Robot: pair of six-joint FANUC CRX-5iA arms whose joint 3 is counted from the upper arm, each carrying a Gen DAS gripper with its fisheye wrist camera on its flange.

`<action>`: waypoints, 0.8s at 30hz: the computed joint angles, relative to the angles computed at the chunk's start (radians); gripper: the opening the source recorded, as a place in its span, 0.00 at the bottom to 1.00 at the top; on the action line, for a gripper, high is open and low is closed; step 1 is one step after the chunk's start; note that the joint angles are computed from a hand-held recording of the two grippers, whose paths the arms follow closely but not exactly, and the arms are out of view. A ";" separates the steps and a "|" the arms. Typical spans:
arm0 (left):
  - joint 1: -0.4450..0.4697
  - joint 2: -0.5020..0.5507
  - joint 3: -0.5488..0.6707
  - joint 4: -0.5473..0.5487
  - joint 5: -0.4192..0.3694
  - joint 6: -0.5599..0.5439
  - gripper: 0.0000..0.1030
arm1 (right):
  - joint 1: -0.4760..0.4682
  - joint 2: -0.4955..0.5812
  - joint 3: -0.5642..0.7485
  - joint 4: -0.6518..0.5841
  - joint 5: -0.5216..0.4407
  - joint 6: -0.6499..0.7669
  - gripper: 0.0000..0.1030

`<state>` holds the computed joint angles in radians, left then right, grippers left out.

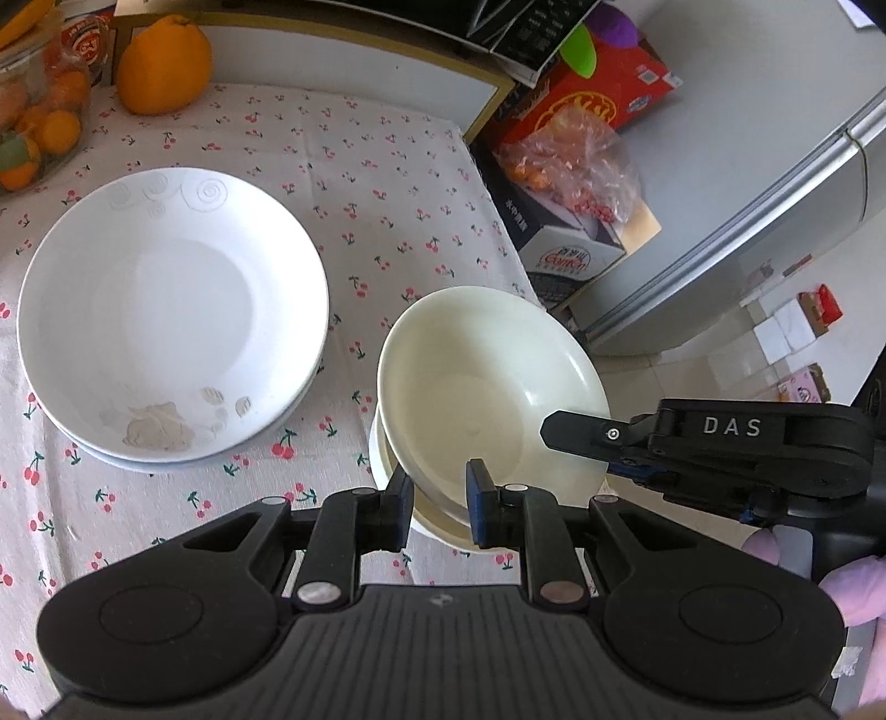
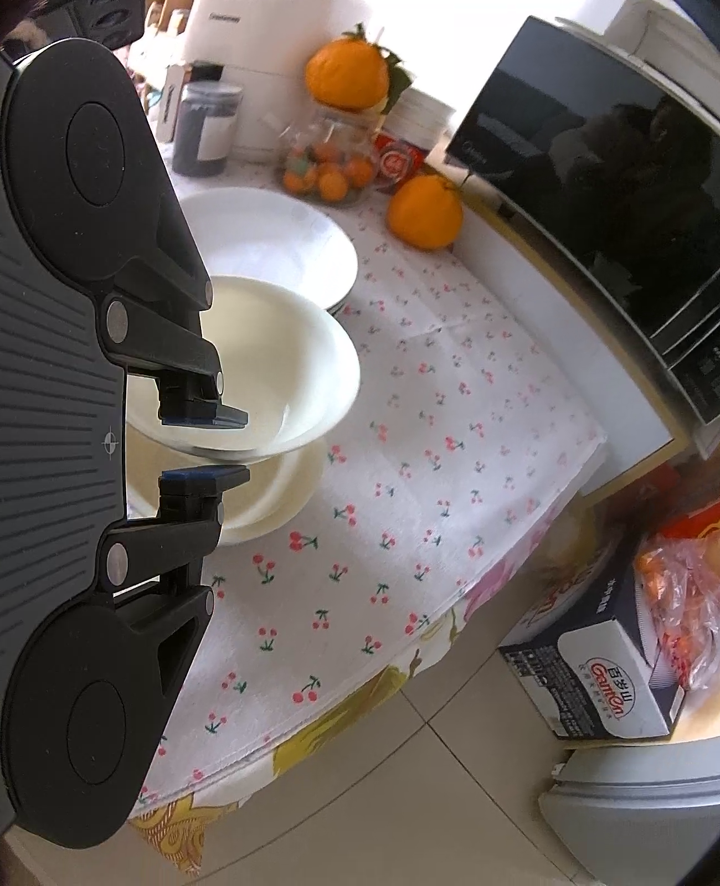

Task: Organize plates and bowls
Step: 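Lower the small white bowl into the cream bowl and open both tools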

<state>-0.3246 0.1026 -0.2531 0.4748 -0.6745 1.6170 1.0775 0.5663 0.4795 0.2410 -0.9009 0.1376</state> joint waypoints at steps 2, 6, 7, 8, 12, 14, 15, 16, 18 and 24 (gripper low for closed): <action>-0.001 0.006 0.010 -0.013 -0.013 0.007 0.17 | -0.001 0.007 0.013 -0.014 -0.017 0.014 0.15; 0.000 0.015 0.021 -0.024 -0.032 0.014 0.17 | -0.003 0.009 0.020 -0.031 -0.028 0.033 0.15; 0.000 0.016 0.022 -0.025 -0.034 0.014 0.17 | -0.004 0.009 0.020 -0.033 -0.029 0.037 0.15; -0.001 0.018 0.025 -0.027 -0.036 0.015 0.17 | -0.004 0.009 0.020 -0.036 -0.029 0.040 0.15; -0.009 0.031 0.047 -0.050 -0.050 0.027 0.19 | -0.006 0.014 0.032 -0.046 -0.043 0.056 0.15; -0.013 0.035 0.057 -0.060 -0.058 0.030 0.20 | -0.007 0.017 0.036 -0.051 -0.050 0.062 0.15; -0.015 0.037 0.062 -0.068 -0.062 0.034 0.21 | -0.008 0.019 0.039 -0.053 -0.053 0.064 0.15; -0.017 0.039 0.067 -0.075 -0.066 0.037 0.21 | -0.008 0.019 0.039 -0.058 -0.054 0.067 0.15; -0.017 0.042 0.068 -0.077 -0.070 0.037 0.22 | -0.010 0.019 0.040 -0.064 -0.054 0.070 0.15; -0.015 0.049 0.072 -0.076 -0.077 0.038 0.24 | -0.008 0.021 0.044 -0.059 -0.059 0.075 0.16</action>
